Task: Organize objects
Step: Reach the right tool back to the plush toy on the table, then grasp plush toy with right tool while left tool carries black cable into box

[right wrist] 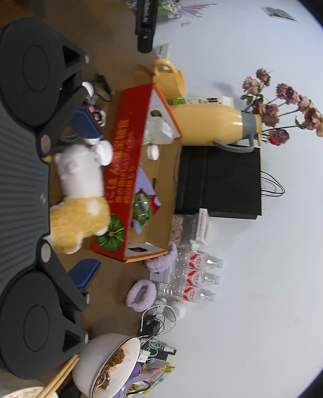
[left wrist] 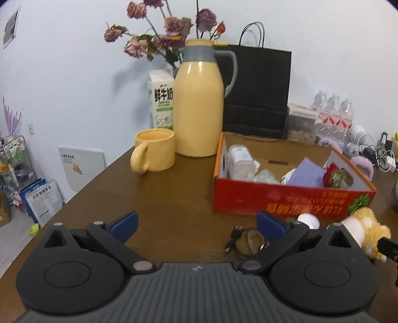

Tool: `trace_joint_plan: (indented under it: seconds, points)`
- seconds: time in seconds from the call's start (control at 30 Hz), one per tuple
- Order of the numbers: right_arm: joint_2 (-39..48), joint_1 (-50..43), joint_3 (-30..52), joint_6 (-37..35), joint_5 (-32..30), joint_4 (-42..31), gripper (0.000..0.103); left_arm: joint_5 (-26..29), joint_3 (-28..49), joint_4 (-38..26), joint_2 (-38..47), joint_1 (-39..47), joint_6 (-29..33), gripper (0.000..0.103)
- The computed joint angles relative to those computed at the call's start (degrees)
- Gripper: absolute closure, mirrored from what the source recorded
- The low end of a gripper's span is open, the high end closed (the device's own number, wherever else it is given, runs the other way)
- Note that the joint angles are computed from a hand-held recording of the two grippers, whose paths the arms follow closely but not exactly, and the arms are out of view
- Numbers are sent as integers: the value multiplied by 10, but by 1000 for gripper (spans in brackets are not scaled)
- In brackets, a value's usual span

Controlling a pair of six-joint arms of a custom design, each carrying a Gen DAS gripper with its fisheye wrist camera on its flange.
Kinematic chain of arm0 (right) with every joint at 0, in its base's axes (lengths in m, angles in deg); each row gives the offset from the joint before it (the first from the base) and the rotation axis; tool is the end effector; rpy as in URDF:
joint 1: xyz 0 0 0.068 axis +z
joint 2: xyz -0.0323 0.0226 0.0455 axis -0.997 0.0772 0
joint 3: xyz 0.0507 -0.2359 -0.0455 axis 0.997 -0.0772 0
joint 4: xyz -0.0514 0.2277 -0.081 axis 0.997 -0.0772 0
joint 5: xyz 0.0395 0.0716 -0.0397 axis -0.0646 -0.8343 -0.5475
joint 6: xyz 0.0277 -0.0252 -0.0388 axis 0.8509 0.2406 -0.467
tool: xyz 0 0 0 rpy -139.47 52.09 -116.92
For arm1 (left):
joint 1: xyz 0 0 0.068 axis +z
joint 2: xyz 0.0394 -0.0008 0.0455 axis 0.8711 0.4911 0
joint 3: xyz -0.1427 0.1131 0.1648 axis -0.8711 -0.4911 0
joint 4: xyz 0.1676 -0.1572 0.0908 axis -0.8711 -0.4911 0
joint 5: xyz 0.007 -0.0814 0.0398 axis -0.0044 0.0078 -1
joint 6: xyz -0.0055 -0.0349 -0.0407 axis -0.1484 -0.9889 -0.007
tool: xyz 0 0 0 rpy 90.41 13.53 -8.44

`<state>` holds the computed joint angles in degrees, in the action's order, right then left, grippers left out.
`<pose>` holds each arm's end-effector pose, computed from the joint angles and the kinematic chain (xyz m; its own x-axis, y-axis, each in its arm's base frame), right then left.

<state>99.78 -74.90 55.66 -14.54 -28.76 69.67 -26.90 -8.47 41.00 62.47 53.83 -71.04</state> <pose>0.2080 0.0227 0.0810 -0.4618 0.0757 -0.8837 0.3092 0.9476 -0.0805 0.3364 -0.0467 0.1064 -0.4727 0.1549 -0.8675 0.3284 0.9445 -0.0103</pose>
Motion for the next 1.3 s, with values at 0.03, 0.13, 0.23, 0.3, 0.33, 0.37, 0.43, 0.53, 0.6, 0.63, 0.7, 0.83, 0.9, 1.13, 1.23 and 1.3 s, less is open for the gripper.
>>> trace_joint_plan:
  seconds: [0.03, 0.13, 0.23, 0.3, 0.33, 0.37, 0.43, 0.53, 0.6, 0.63, 0.7, 0.83, 0.9, 1.13, 1.23, 1.3]
  points:
    - [8, 0, -4, 1, 2, 7, 0, 3, 1, -1, 5, 3, 3, 0]
    - [35, -16, -10, 2, -5, 26, 0, -3, 9, -4, 26, 6, 14, 0]
    - [64, -37, -13, -6, -13, 45, 0, 0, 23, -12, 48, 10, 19, 0]
    - [77, -58, -4, -17, -25, 40, 0, -8, 39, -21, 64, 9, 23, 0]
    - [82, -68, 2, -23, -30, 36, 0, -13, 46, -24, 71, 9, 25, 0]
    - [88, -78, 9, -29, -35, 33, 0, -15, 55, -29, 79, 8, 26, 0]
    - [102, -96, 27, -38, -49, 25, 0, -17, 73, -40, 93, 6, 31, 0]
    - [133, -117, 55, -60, -75, 24, 0, -40, 108, -55, 125, -8, 38, 0]
    - [163, -124, 77, -79, -83, 32, 0, -52, 134, -71, 148, -17, 43, 0]
    - [174, -126, 89, -86, -86, 29, 0, -52, 147, -81, 157, -21, 45, 0]
    - [194, -132, 111, -93, -90, 22, 0, -48, 162, -84, 171, -27, 45, 0]
    - [230, -148, 138, -102, -118, 35, 0, -59, 191, -80, 195, -47, 48, 0]
    - [249, -156, 148, -99, -134, 48, 0, -76, 208, -80, 211, -56, 44, 0]
    - [269, -184, 159, -88, -204, 52, 12, -28, 233, -86, 240, -44, 21, 22]
    - [269, -182, 152, -84, -215, 58, 35, -13, 222, -66, 239, -46, 31, 32]
    - [269, -180, 149, -82, -225, 63, 53, 5, 221, -68, 239, -47, 42, 34]
